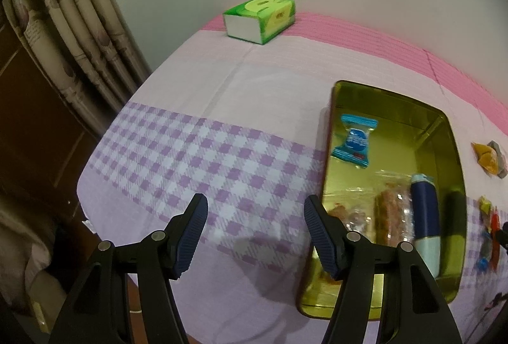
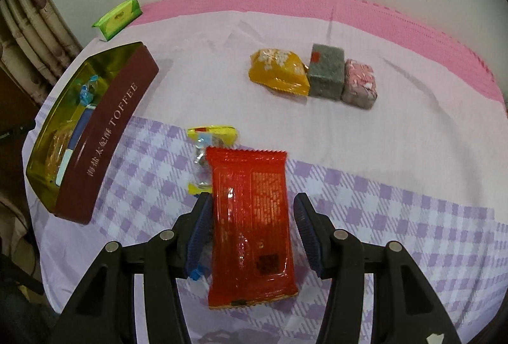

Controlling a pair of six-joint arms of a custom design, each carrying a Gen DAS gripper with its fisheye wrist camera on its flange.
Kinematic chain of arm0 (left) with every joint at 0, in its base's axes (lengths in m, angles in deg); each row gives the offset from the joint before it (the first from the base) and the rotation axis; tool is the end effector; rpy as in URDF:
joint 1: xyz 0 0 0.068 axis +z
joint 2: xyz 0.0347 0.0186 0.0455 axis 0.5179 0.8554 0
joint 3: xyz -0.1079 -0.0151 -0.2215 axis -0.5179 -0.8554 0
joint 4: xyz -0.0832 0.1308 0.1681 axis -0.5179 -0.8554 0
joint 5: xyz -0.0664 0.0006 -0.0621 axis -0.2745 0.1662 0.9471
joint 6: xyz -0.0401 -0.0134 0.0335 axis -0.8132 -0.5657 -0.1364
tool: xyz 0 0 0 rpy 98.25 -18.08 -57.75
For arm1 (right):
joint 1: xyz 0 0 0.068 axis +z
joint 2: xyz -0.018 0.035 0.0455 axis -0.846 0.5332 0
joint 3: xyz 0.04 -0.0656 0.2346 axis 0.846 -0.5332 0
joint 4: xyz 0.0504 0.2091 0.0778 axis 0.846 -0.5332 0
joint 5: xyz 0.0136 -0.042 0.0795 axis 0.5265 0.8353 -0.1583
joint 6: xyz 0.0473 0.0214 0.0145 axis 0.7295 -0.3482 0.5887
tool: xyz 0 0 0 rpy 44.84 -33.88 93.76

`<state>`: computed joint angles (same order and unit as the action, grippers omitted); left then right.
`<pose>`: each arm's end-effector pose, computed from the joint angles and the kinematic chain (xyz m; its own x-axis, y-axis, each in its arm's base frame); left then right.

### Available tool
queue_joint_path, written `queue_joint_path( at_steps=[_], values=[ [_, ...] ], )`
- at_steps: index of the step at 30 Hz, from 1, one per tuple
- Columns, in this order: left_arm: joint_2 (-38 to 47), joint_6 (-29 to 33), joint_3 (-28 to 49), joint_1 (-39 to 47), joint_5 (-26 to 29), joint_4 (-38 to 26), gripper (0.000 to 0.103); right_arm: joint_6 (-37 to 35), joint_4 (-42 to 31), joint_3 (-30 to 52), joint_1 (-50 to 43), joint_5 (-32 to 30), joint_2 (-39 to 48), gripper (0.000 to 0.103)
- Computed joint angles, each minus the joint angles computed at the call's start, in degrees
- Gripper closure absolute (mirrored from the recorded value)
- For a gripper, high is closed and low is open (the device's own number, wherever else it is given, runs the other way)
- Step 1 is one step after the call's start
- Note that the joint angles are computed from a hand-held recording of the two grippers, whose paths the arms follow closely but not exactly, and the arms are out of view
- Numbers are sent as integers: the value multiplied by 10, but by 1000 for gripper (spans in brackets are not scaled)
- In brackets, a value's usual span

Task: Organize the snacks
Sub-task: 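Grasp the red snack bar with the right tool and lift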

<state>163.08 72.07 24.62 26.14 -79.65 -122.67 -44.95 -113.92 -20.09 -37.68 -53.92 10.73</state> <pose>0.3017 -0.0175 0.2202 -0.8361 -0.2054 -0.5087 -0.2854 0.9547 0.0837 0.2753 0.1011 0.2144 -0.8903 -0.1419 -0.4327 -0.1966 0.9769 0.0841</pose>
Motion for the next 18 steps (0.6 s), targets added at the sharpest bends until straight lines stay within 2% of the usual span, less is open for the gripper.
queue_joint_path(
  at_steps=[7, 12, 18],
  values=[
    [-8, -9, 20, -55, -15, -27, 39, -3, 20, -28, -23, 4, -8, 53],
    [-7, -26, 55, -102, -10, -54, 39, 5, 37, -46, -28, -3, -16, 53],
    [25, -45, 119, -162, 12, -83, 39, 13, 58, -71, -10, 23, -23, 53]
  ],
)
